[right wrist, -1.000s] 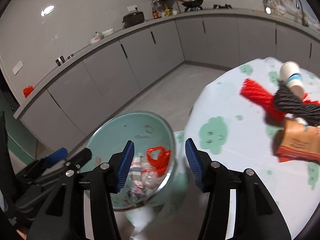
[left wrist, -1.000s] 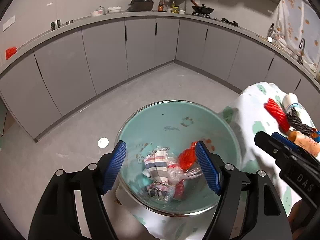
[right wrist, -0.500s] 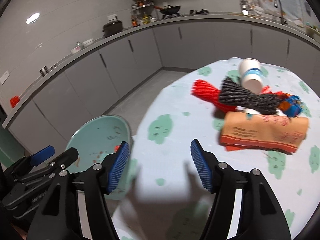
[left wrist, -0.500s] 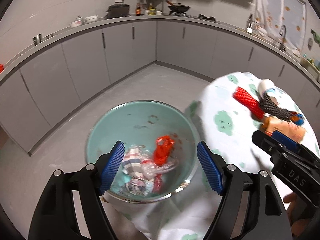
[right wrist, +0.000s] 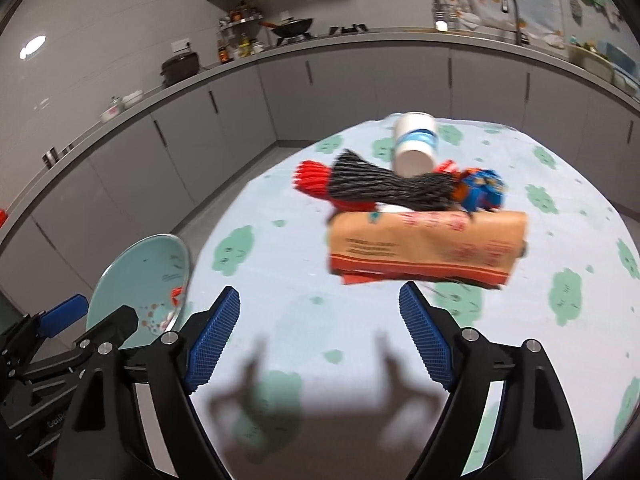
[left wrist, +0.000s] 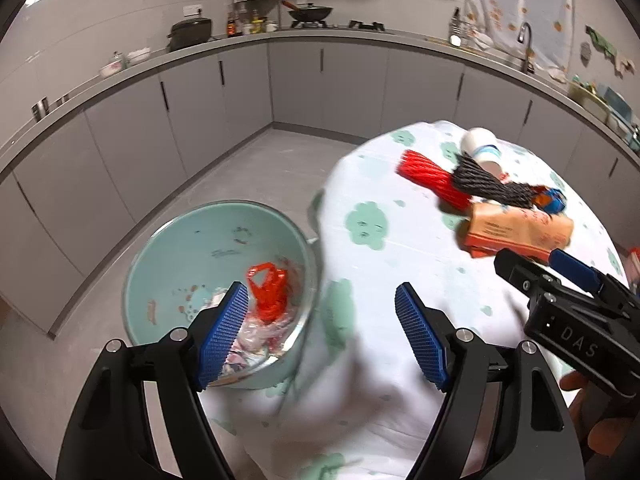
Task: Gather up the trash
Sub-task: 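Move both tools back over the remaining trash on the table, then grasp the orange printed paper bag with the left gripper while the right grasps the orange-blue wrapper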
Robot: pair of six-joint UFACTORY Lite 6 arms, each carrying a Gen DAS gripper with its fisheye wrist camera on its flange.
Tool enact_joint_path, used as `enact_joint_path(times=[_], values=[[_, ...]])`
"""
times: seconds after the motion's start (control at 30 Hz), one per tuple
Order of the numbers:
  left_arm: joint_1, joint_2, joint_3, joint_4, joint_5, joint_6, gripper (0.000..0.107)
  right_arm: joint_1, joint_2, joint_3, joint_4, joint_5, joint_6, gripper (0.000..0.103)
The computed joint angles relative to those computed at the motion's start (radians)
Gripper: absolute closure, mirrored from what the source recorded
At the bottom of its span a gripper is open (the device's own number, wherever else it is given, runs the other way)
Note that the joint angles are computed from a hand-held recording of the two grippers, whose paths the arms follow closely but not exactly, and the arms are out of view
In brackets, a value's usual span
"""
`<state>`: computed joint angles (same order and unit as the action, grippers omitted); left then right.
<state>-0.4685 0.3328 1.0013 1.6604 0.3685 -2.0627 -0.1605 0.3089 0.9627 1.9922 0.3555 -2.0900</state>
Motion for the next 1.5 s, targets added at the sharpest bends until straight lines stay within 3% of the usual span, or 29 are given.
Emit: enact_joint_path(times=[0.6, 0.9, 1.07, 1.33, 1.5], values=[[-0.145, 0.203, 0.223, -0.174, -0.002, 0.201, 0.026, -0.339, 0.102, 0.063, -0.237, 0.096, 0.152, 0.023], [-0.140, 0.328, 0.393, -0.182, -0.030, 0.284, 0.026, -0.400, 0.175, 0.173, -0.343, 0.106, 0.253, 0.038], [-0.108, 0.426, 0.526, -0.277, -0.074, 0.413, 0.026, -0.421, 0.233, 0.258, -0.401, 0.097, 0.329, 0.057], [-0.088, 0.536, 0.698, -0.302, -0.109, 0.549, 0.024, -0.445, 0.343, 0.439, -0.574, 0.114, 0.551, 0.058], [-0.062, 0.638, 0.860, -0.609, -0.115, 0.875, 0.024, -0.433, 0.350, 0.495, -0.638, 0.171, 0.631, 0.057]])
